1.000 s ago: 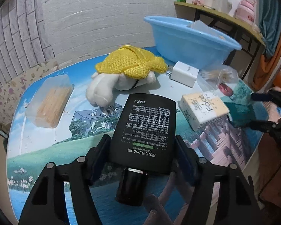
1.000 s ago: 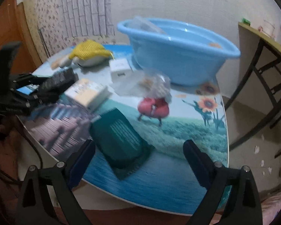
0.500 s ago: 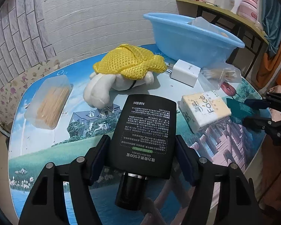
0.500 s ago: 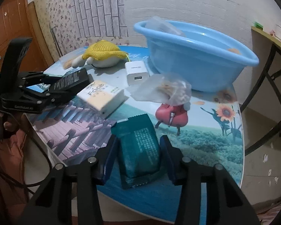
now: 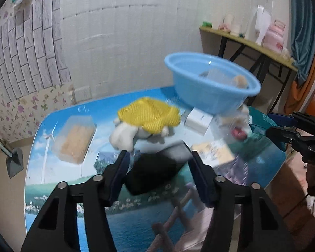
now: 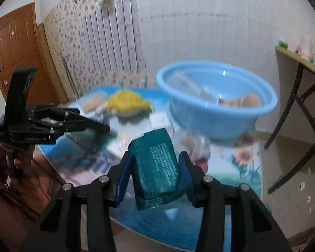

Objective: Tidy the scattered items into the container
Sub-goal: 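Grasp the black bottle with the left tool while the right tool grasps the dark green pouch, then carry the black bottle and green pouch into the blue basin and release them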

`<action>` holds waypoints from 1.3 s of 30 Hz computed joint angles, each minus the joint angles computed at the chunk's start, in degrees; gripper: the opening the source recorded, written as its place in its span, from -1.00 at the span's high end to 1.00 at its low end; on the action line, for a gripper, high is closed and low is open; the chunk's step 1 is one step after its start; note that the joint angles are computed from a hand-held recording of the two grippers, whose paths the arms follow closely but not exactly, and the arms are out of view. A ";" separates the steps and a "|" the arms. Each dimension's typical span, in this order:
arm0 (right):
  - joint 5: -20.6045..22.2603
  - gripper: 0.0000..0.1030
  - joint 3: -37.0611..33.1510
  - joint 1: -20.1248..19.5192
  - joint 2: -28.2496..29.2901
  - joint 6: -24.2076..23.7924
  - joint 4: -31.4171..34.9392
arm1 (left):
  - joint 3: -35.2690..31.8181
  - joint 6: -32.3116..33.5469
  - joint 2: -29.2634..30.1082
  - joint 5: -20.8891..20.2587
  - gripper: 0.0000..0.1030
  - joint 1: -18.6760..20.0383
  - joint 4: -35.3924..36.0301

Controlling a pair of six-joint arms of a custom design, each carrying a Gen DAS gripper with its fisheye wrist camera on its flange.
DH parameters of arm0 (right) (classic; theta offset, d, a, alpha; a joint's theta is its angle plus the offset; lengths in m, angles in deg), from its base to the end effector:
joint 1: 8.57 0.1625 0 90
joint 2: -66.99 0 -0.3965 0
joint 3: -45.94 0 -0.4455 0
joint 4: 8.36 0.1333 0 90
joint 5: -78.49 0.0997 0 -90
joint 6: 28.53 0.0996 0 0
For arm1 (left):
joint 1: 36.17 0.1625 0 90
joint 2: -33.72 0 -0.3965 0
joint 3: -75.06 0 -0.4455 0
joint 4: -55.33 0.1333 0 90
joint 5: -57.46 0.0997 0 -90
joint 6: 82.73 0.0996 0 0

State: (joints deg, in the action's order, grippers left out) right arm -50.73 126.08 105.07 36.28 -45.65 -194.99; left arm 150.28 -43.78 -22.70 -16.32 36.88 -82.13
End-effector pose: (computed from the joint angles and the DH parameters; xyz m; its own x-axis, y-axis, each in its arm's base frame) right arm 0.3672 -0.6634 0.0473 -0.7759 -0.0739 0.6266 -0.5241 0.6285 -0.5748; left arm -0.0716 -0.7877 0.3132 -0.5839 0.6457 -0.4921 0.8009 0.5574 -0.2189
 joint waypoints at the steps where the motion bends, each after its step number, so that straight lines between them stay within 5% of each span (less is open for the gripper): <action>1: 0.15 0.14 -0.29 0.21 0.08 -0.41 -1.09 | -0.50 -0.26 0.12 -0.89 0.25 -0.06 0.43; 23: 2.09 0.13 -0.95 -1.70 -0.11 6.74 3.61 | -2.55 -0.32 3.35 2.04 0.15 1.23 3.83; 25: 1.82 0.13 -1.28 -1.68 0.10 6.97 4.06 | -2.57 -0.74 3.42 1.66 0.61 1.44 3.94; 27: 1.38 0.13 -1.60 -1.50 0.33 6.67 3.60 | -0.84 -0.73 2.71 3.08 0.63 1.04 -0.40; 39: 1.17 0.14 -4.10 -0.11 1.45 3.60 -1.19 | -2.37 -0.75 1.16 -3.48 0.63 -0.13 -0.81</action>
State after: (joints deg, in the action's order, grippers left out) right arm -49.56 121.98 104.96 37.72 -42.05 -196.19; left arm 147.90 -44.53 -21.54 -19.79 36.75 -82.94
